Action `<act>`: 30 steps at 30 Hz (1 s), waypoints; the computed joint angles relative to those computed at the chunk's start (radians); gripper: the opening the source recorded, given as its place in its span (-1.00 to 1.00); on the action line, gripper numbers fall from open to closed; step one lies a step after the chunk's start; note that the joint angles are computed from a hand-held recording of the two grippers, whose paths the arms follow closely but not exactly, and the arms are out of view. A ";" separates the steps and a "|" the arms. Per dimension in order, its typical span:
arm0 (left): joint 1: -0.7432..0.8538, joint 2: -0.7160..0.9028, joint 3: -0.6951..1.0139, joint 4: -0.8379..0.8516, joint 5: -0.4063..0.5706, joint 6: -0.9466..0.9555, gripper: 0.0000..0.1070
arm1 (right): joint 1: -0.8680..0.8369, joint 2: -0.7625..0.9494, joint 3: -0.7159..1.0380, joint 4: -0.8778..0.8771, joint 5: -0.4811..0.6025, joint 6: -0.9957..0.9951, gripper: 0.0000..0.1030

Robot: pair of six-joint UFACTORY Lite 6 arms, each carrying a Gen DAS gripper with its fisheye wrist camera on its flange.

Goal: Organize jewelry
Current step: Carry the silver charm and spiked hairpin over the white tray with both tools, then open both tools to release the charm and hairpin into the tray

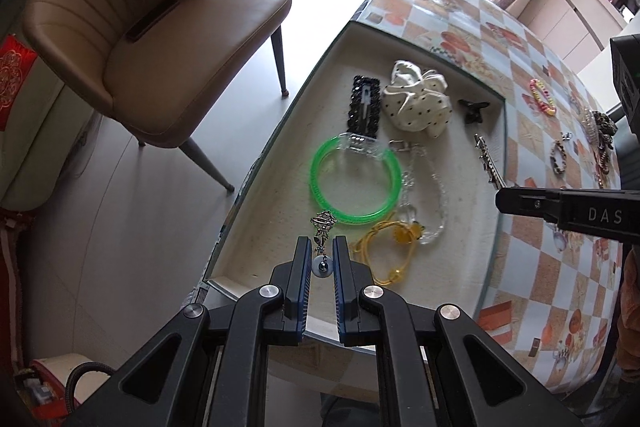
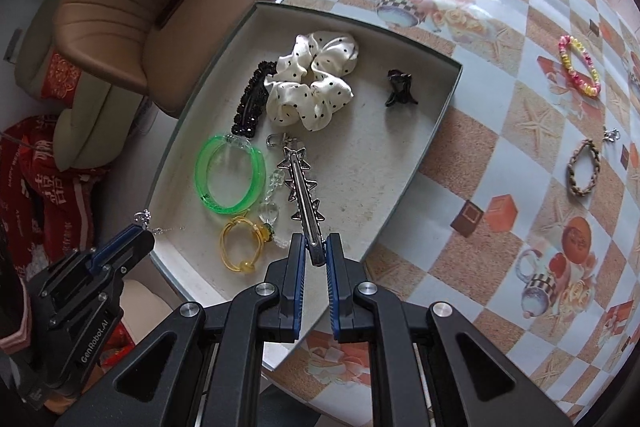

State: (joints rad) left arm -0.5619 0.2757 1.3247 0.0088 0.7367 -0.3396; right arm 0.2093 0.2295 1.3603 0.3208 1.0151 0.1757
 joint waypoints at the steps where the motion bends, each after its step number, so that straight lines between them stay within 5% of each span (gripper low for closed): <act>1: 0.004 0.012 0.000 0.001 -0.007 0.000 -0.75 | -0.001 0.019 0.008 0.000 -0.005 0.011 -0.79; 22: -0.004 0.257 0.141 0.027 -0.020 -0.030 -0.75 | -0.077 0.347 0.222 -0.064 -0.043 0.066 -0.78; 30: -0.024 0.293 0.163 0.062 -0.002 -0.063 -0.74 | -0.033 0.497 0.430 -0.111 0.002 0.093 -0.76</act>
